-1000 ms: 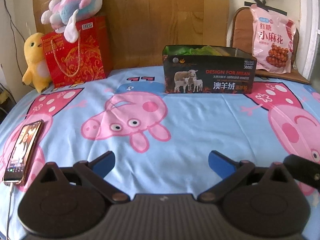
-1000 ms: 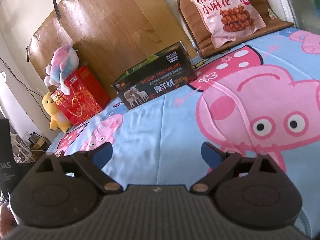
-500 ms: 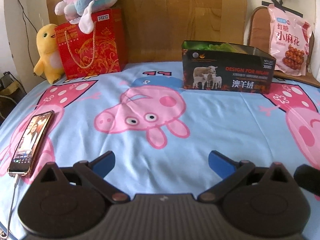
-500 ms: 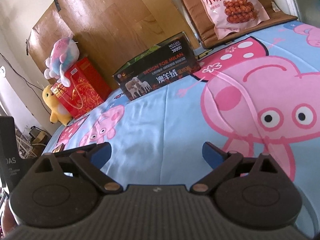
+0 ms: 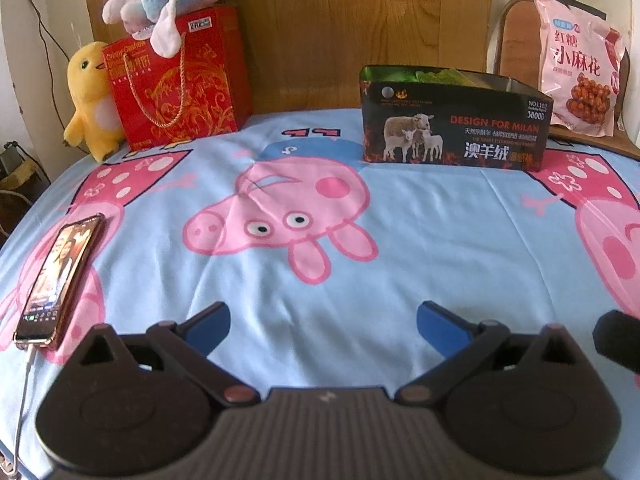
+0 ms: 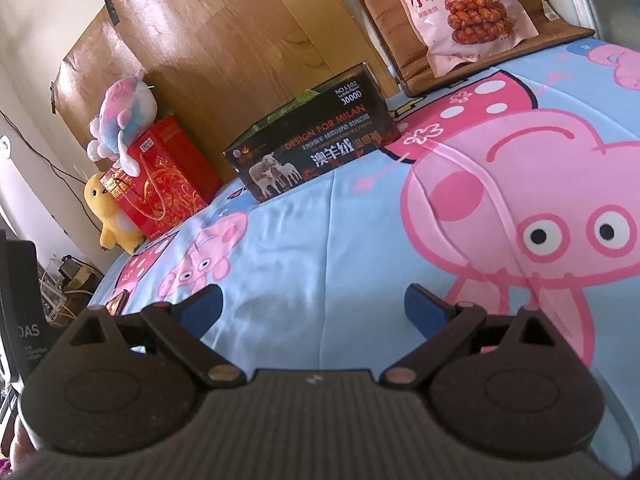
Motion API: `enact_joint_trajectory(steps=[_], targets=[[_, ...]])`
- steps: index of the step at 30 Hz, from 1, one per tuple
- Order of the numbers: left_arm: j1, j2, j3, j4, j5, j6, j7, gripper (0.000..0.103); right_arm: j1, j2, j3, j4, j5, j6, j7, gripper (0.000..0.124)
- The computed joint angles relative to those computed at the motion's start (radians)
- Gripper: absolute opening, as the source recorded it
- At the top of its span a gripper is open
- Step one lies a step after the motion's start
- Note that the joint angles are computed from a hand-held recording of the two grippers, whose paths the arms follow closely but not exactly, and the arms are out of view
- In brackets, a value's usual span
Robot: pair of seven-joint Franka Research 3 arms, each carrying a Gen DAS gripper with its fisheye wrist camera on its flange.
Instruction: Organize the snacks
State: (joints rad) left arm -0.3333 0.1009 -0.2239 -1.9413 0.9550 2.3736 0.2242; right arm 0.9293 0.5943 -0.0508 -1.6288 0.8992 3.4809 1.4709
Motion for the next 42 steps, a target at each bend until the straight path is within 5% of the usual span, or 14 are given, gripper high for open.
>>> enact_joint_trajectory(steps=[42], targets=[[0.006,-0.016,0.0,-0.021,-0.06,0.068,0.036,0.103,-0.017,0.0,0.019,-0.006,-0.015,0.01,0.009,0.099]])
